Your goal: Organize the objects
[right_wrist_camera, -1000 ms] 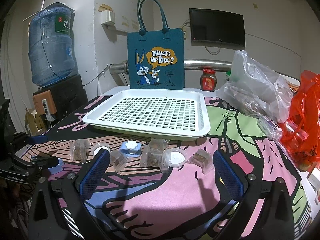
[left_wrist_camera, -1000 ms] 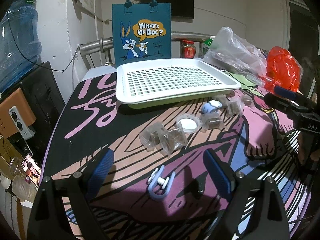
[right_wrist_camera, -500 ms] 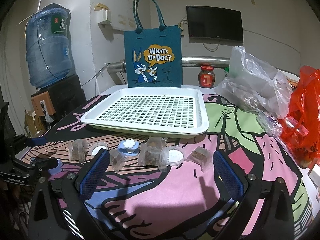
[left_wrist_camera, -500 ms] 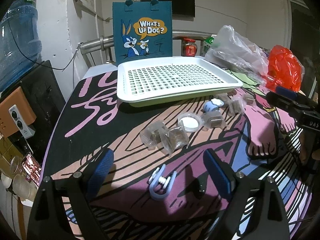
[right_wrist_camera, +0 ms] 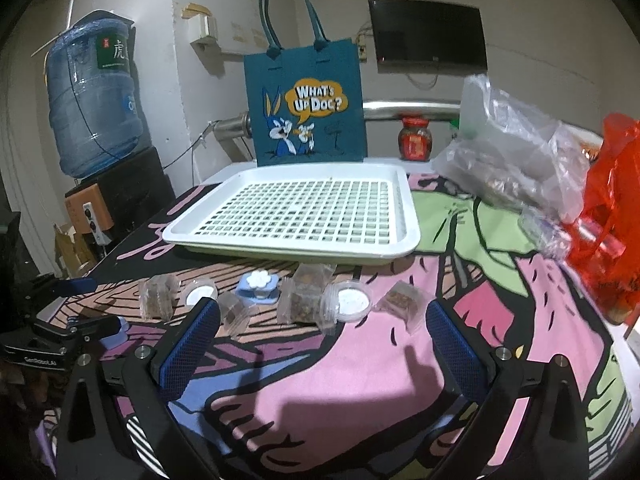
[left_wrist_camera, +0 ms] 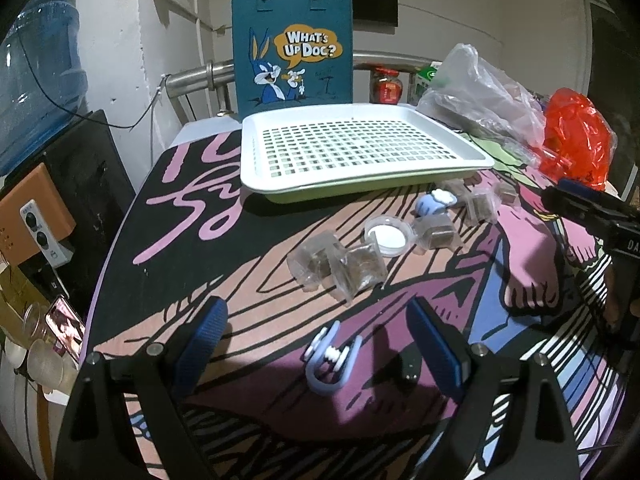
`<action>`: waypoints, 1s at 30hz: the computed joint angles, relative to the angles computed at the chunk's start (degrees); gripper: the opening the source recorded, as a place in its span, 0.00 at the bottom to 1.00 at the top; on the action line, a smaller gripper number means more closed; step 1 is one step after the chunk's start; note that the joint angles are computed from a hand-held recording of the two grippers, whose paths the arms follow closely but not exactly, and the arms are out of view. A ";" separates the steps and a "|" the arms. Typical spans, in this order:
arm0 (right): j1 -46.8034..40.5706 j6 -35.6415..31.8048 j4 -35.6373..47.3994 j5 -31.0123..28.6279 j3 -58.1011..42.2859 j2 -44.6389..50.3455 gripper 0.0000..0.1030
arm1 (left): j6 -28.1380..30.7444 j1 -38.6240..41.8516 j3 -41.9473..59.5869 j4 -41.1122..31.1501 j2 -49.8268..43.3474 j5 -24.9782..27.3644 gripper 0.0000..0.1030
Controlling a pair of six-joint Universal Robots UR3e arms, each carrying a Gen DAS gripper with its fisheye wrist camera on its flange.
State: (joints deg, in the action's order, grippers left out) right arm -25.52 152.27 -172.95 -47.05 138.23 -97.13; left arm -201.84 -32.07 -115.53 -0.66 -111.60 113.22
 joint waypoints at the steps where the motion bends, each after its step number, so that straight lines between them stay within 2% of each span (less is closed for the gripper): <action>1: 0.17 -0.35 1.83 -0.43 -0.78 -0.09 1.00 | -0.10 0.10 -0.43 -0.12 0.48 -0.50 0.89; 6: -1.18 -2.85 14.11 -0.49 -7.03 -0.72 1.00 | -0.01 0.20 -2.98 -1.50 2.86 -2.29 0.89; 13: -2.14 -3.57 14.61 -2.88 -11.14 1.77 1.00 | -0.14 0.41 -4.94 -1.53 4.17 -3.44 0.89; 17: 0.36 -4.69 14.95 -5.80 -15.12 6.12 1.00 | 0.67 1.33 -5.34 -0.98 4.42 -5.29 0.89; 19: 2.15 -5.44 14.75 -7.94 -17.47 9.00 1.00 | 0.83 1.70 -5.22 -1.17 4.24 -5.77 0.85; 20: 2.77 -5.49 14.66 -8.73 -18.51 10.38 0.99 | 0.87 1.86 -5.12 -1.36 4.14 -5.99 0.80; 22: 3.96 -5.27 15.16 -10.06 -20.77 13.19 0.87 | 1.00 2.67 -4.78 -2.37 3.89 -7.26 0.71; 24: 4.85 -4.82 15.96 -11.03 -23.01 15.70 0.79 | 1.19 2.91 -4.31 -3.09 3.34 -7.94 0.64; 29: 6.71 -3.68 14.90 -13.48 -26.18 19.84 0.75 | 1.96 2.32 -2.42 -5.17 1.81 -7.98 0.50; 30: 7.04 -3.76 15.24 -13.89 -26.95 20.51 0.69 | 2.22 2.41 -2.49 -4.91 1.79 -8.26 0.45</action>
